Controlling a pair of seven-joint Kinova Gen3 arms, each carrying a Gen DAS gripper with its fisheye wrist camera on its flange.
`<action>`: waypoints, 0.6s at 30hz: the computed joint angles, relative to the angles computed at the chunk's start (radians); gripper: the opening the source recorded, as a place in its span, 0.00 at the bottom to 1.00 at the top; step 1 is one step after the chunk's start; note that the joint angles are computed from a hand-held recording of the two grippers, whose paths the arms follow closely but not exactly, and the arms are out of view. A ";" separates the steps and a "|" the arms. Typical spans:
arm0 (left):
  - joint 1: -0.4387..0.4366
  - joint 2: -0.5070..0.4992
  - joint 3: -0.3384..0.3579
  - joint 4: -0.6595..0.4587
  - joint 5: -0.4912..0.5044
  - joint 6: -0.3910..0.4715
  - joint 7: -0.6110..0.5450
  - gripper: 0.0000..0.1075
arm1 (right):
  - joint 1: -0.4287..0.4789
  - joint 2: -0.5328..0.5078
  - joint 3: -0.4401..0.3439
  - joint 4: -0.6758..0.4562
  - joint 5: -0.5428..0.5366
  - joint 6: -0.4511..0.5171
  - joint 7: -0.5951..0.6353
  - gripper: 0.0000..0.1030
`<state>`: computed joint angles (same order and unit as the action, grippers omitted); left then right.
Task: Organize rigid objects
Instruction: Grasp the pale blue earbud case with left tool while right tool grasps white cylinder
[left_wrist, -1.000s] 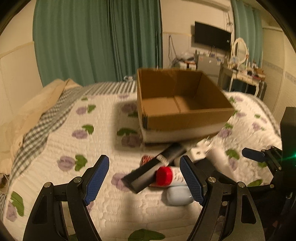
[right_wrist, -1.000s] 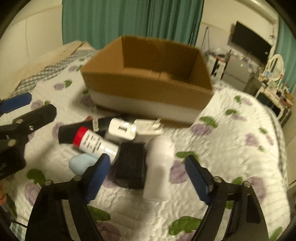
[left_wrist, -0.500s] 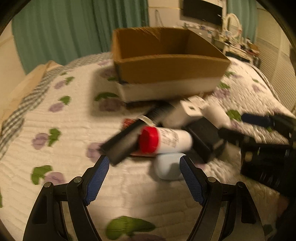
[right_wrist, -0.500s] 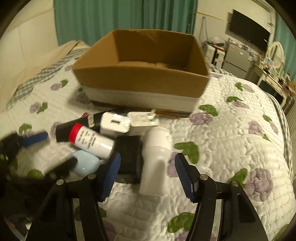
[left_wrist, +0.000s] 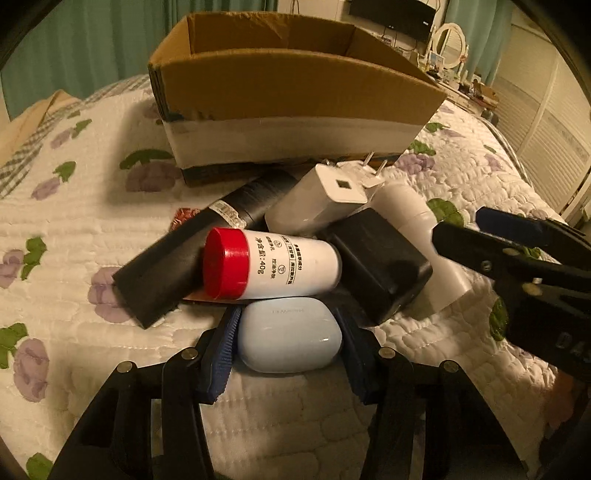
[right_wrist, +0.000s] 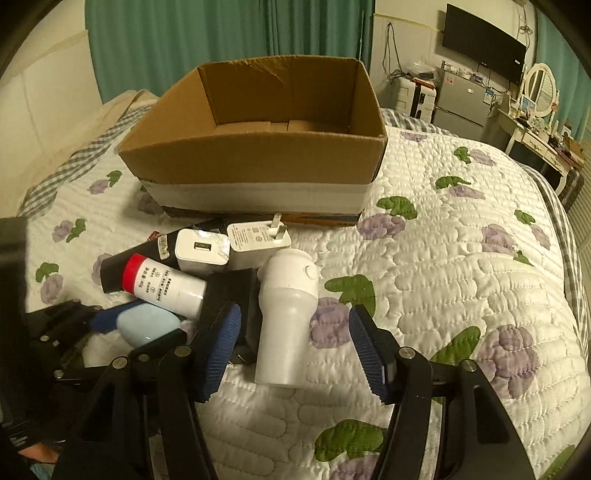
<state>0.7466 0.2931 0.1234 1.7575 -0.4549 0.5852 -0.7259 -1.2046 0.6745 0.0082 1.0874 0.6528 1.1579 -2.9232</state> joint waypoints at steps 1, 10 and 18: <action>0.021 -0.005 -0.011 -0.003 -0.026 0.016 0.021 0.48 | 0.002 0.002 -0.002 -0.001 -0.003 0.002 0.002 0.59; 0.061 -0.061 -0.012 0.013 -0.250 0.076 0.220 0.48 | 0.044 0.009 -0.011 0.014 -0.047 -0.037 0.022 0.59; 0.012 -0.073 0.018 0.035 -0.256 0.041 0.239 0.48 | 0.101 0.032 0.000 0.008 -0.089 -0.113 0.030 0.59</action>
